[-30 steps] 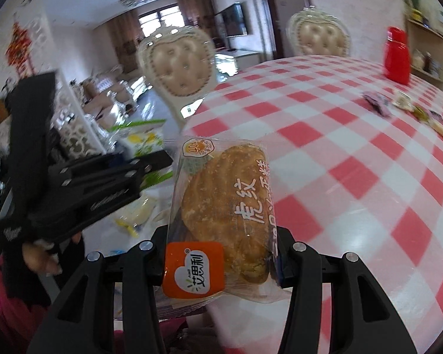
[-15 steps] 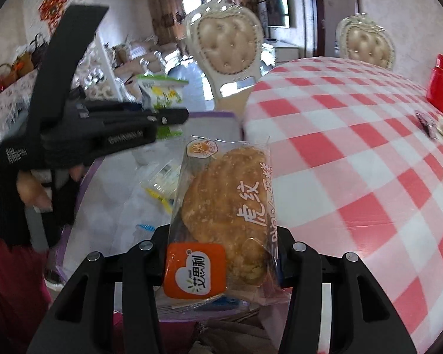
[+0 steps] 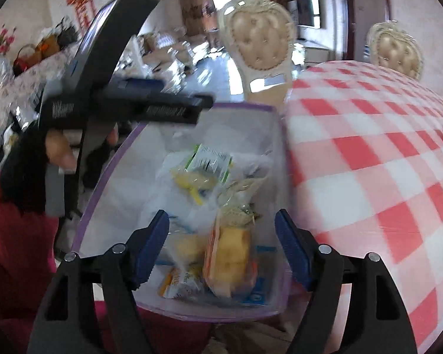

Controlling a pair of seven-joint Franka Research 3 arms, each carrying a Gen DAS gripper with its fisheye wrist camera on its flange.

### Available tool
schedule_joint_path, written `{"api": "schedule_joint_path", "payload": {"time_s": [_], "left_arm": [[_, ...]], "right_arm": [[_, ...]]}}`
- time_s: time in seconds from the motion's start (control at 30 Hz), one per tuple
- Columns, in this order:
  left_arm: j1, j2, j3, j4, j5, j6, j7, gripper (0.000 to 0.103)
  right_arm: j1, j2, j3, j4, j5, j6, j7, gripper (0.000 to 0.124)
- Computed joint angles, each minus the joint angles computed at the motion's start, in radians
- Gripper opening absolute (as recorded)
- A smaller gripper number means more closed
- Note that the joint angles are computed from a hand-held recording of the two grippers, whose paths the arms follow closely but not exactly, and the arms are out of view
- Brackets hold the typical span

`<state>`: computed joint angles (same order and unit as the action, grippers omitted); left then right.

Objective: Organize snacks
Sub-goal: 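Open both grippers over the white box to drop the snacks, then move both open grippers back toward the remaining snacks on the table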

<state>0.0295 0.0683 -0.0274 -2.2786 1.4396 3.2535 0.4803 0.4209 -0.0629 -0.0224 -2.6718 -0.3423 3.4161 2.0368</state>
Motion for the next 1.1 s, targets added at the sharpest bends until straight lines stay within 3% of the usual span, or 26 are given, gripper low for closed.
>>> {"api": "schedule_joint_path", "payload": {"time_s": [0.07,0.1,0.17,0.23,0.3,0.37,0.4,0.43,0.47,0.6,0.67,0.73,0.77,0.87,0.9,1.0,1.07,1.1], "left_arm": [[-0.01,0.002,-0.015,-0.003,-0.023,-0.014,0.027,0.094],[0.011,0.003,-0.051,-0.012,-0.08,-0.018,0.088,0.095],[0.134,0.008,-0.21,-0.019,-0.128,-0.038,0.147,0.095],[0.271,0.017,-0.384,-0.028,-0.207,-0.053,0.231,0.095],[0.39,0.022,-0.559,-0.069,-0.488,-0.042,0.487,0.095],[0.482,0.038,-0.734,-0.1,-0.838,-0.028,0.786,0.095],[0.498,0.052,-0.787,-0.095,-0.949,-0.036,0.875,0.095],[0.488,0.068,-0.805,-0.074,-0.99,-0.054,0.899,0.095],[0.442,0.098,-0.789,-0.03,-0.961,-0.073,0.853,0.096],[0.114,0.214,-0.554,0.168,-0.792,-0.135,0.608,0.099],[-0.038,0.277,-0.462,0.257,-0.884,-0.144,0.644,0.099],[-0.131,0.387,-0.446,0.404,-0.962,-0.19,0.648,0.1],[-0.163,0.431,-0.439,0.474,-0.943,-0.229,0.607,0.1],[-0.399,0.578,-0.291,0.736,-1.103,-0.327,0.675,0.1],[-0.444,0.61,-0.256,0.794,-1.106,-0.351,0.656,0.1],[-0.485,0.737,-0.27,0.968,-1.037,-0.392,0.53,0.1],[-0.536,0.812,-0.239,1.081,-1.071,-0.424,0.492,0.1],[-0.578,0.842,-0.191,1.133,-1.107,-0.438,0.48,0.1]], "right_arm": [[-0.032,-0.019,0.014,-0.026,0.077,0.022,-0.043,0.075],[-0.042,-0.032,0.015,-0.04,0.107,0.032,-0.053,0.075],[-0.054,-0.056,-0.006,-0.074,0.146,0.068,-0.045,0.076],[-0.095,-0.078,0.028,-0.109,0.261,0.105,-0.099,0.08],[-0.14,-0.096,0.078,-0.151,0.417,0.17,-0.184,0.089],[-0.131,-0.1,0.034,-0.17,0.398,0.204,-0.167,0.089],[-0.13,-0.105,0.012,-0.173,0.373,0.196,-0.155,0.088],[-0.138,-0.112,0.014,-0.181,0.388,0.197,-0.169,0.088],[-0.157,-0.123,0.036,-0.192,0.441,0.202,-0.207,0.088],[-0.22,-0.169,0.039,-0.221,0.562,0.175,-0.294,0.088],[-0.253,-0.189,0.007,-0.237,0.598,0.163,-0.31,0.088],[-0.274,-0.197,-0.053,-0.244,0.59,0.153,-0.299,0.088],[-0.299,-0.196,-0.074,-0.241,0.596,0.137,-0.304,0.088],[-0.377,-0.19,-0.106,-0.226,0.626,0.107,-0.341,0.088],[-0.393,-0.188,-0.127,-0.22,0.624,0.103,-0.343,0.088],[-0.44,-0.161,-0.188,-0.195,0.602,0.104,-0.347,0.088],[-0.459,-0.119,-0.239,-0.154,0.556,0.098,-0.335,0.088],[-0.469,-0.098,-0.262,-0.134,0.527,0.095,-0.324,0.088]]}}
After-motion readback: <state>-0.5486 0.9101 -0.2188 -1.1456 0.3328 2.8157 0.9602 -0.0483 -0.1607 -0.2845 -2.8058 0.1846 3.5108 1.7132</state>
